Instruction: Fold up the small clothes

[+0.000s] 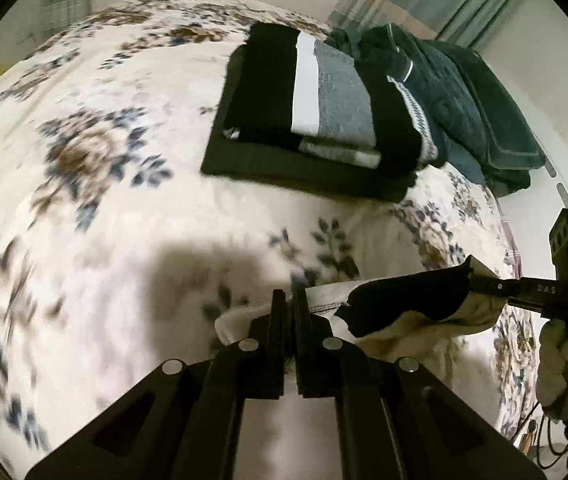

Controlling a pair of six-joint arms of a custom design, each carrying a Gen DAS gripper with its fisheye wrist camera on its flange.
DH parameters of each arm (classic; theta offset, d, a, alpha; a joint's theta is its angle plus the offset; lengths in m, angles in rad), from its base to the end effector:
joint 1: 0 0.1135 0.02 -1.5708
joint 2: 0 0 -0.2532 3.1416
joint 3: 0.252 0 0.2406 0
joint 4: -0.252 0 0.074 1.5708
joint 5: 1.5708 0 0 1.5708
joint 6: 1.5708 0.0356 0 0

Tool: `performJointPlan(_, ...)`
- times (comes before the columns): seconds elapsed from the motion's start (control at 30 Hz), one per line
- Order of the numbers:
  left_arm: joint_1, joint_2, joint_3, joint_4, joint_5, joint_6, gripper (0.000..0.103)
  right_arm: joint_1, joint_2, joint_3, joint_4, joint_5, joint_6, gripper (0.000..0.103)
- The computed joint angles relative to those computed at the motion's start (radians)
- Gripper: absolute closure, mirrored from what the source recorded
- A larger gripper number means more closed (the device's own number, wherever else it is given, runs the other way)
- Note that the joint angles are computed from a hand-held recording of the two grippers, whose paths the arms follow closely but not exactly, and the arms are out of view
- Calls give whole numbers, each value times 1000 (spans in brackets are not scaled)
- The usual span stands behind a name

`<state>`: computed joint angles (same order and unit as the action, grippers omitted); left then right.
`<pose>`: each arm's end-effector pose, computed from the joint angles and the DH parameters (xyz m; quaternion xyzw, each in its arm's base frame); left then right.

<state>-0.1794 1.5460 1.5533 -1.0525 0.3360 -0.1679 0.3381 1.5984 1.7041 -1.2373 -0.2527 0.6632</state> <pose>0.2934 -0.0651 0.3352 0.0489 0.9518 -0.2033 0.2244 0.2786 0.1074 0.3527 0.1296 0.9599 0.2116 0.1305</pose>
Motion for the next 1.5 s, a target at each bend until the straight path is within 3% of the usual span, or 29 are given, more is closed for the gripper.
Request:
performJointPlan(0.33,-77,-409,-362,-114,-63,-115,101,214,-435,-458,24,50,216,95)
performJointPlan(0.57,-95,-524,-515,-185,-23,-209,97,349,-538,-602,5,61,316,95)
performJointPlan(0.7,32,-572,-537,-304,39,-191,94,388,-535,-626,-71,3,307,82)
performJointPlan(0.77,142,-582,-520,-381,72,-130,70,392,-546,-631,-110,-24,283,80)
performJointPlan(0.83,231,-574,-498,-418,94,-71,47,382,-559,-637,-161,-36,274,66)
performJointPlan(0.87,279,-560,-479,-423,106,-38,43,353,-583,-646,-186,-41,276,59)
performJointPlan(0.97,303,-483,-425,-368,114,-28,43,227,-653,-669,-229,-58,263,58)
performJointPlan(1.07,243,-378,-389,-235,121,-82,42,35,-697,-691,-222,-99,228,58)
performJointPlan(1.17,146,-235,-350,-105,110,-135,42,-142,-697,-749,-119,-187,208,58)
performJointPlan(1.3,29,-68,-300,9,72,-131,45,-222,-636,-837,124,-272,261,58)
performJointPlan(1.33,13,-45,-298,25,59,-114,59,-223,-613,-848,177,-283,276,58)
performJointPlan(1.37,-9,-14,-292,37,32,-100,82,-213,-586,-856,233,-288,297,58)
performJointPlan(1.4,-14,-4,-290,37,17,-94,82,-200,-555,-853,267,-285,305,65)
performJointPlan(1.47,19,-28,-325,72,45,-79,87,-150,-495,-823,305,-240,314,93)
performJointPlan(1.5,44,-35,-339,74,65,-69,87,-126,-476,-795,294,-190,313,93)
